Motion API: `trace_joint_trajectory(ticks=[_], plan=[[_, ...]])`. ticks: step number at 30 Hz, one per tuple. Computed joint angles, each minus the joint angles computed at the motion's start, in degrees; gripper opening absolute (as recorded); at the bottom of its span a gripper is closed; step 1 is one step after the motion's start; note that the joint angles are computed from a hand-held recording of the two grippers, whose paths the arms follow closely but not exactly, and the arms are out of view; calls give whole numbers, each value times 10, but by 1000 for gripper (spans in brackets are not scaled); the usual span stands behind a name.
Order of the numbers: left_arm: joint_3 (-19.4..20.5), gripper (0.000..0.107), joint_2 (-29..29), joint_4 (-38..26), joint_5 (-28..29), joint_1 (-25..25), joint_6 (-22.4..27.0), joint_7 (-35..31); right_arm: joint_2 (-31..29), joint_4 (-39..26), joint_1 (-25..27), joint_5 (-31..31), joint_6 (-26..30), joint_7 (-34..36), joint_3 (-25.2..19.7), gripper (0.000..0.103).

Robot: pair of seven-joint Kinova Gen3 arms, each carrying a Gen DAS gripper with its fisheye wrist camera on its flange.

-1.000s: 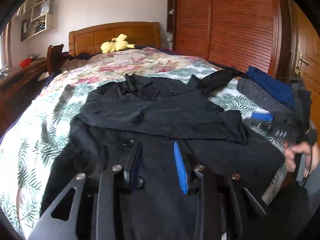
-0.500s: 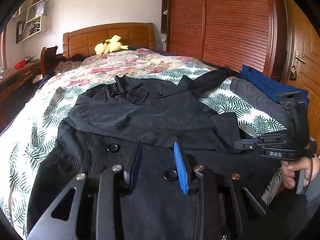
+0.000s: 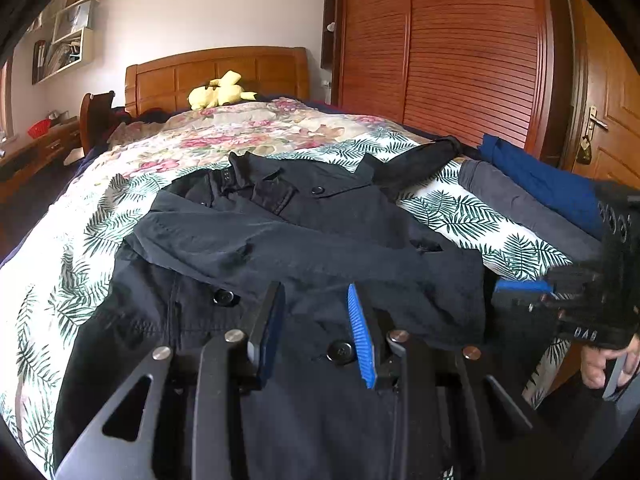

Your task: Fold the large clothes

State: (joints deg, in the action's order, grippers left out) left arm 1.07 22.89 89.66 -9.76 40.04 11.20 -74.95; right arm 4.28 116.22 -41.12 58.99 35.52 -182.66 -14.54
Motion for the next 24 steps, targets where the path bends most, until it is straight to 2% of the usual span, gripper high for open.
trace_joint_trajectory(ticks=[1,2,4,6,8,13,14,16,18,21,24], plan=[[2,31,0,0,2,-2,0,0,0,-2,-3,12,13,-5,0,17],[5,31,0,0,3,-5,0,-2,0,-5,-5,23,25,-11,0,31],[-2,31,0,0,1,2,0,1,1,-8,-5,47,38,-23,1,49],[-7,31,-1,1,-2,6,1,3,6,-18,-15,49,23,-4,31,51],[0,31,0,-2,0,0,5,0,16,-34,1,18,-4,43,43,51],[0,31,-2,-1,-1,1,3,0,64,-78,100,-37,-19,160,-20,51],[-4,31,-1,-1,-3,4,3,2,77,-87,114,-55,-25,183,-21,51],[-7,31,-3,0,-5,7,3,5,97,-100,111,-97,-29,229,2,51],[-18,31,-3,2,-9,17,0,12,114,-93,99,-137,-61,269,44,52],[-31,31,-4,4,-14,27,-3,25,106,-59,100,-173,-131,274,76,52],[-41,31,-3,3,-20,35,-4,37,99,-50,72,-189,-149,281,113,52]])
